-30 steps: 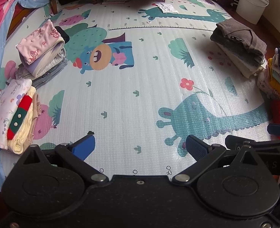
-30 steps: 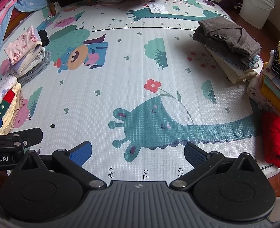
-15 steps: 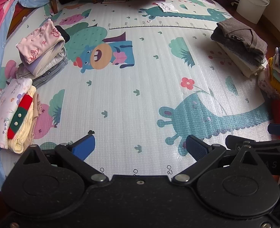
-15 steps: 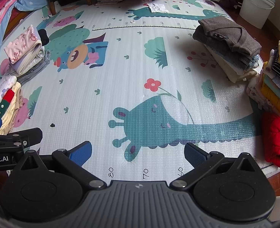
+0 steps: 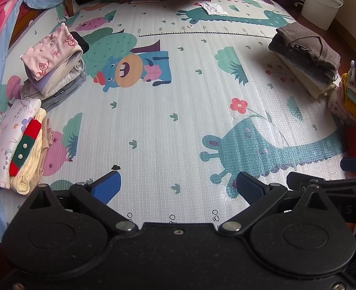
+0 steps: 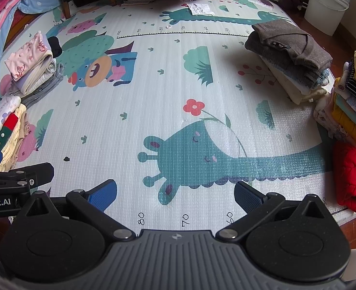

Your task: Fold clothes

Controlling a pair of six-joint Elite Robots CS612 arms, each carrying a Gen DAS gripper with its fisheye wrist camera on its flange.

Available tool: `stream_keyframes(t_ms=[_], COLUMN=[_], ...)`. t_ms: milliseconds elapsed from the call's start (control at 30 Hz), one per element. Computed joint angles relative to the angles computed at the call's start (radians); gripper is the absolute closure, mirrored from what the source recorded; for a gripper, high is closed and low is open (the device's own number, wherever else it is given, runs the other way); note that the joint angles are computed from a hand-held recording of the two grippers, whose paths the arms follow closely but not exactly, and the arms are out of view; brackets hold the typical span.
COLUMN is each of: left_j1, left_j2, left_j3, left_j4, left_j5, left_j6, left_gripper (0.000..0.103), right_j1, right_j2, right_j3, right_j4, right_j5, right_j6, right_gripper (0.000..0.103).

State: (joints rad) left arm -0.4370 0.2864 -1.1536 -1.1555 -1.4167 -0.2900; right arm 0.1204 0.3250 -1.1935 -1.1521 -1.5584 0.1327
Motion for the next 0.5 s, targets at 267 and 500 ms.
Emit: stream_keyframes(t_ms=[267,500], left_j1=[-0.002,-0.002], left_j2=[0.001,0.001], left_j3=[-0.002,-0.003], left_j4=[0.001,0.005], left_j5=[0.003,0.004], left_j6=[-0.001,-0.005], left_gripper=[0.000,0.000], right_j1=[0.001,0.001], right_j2=[-0.002,-0.001], right_j3=[0.003,0.001], right_j4=[0.001,0.001], right_j5=[-0.001,0.001], right_j6=[0.003,0.004], right_gripper=[0.000,0.000])
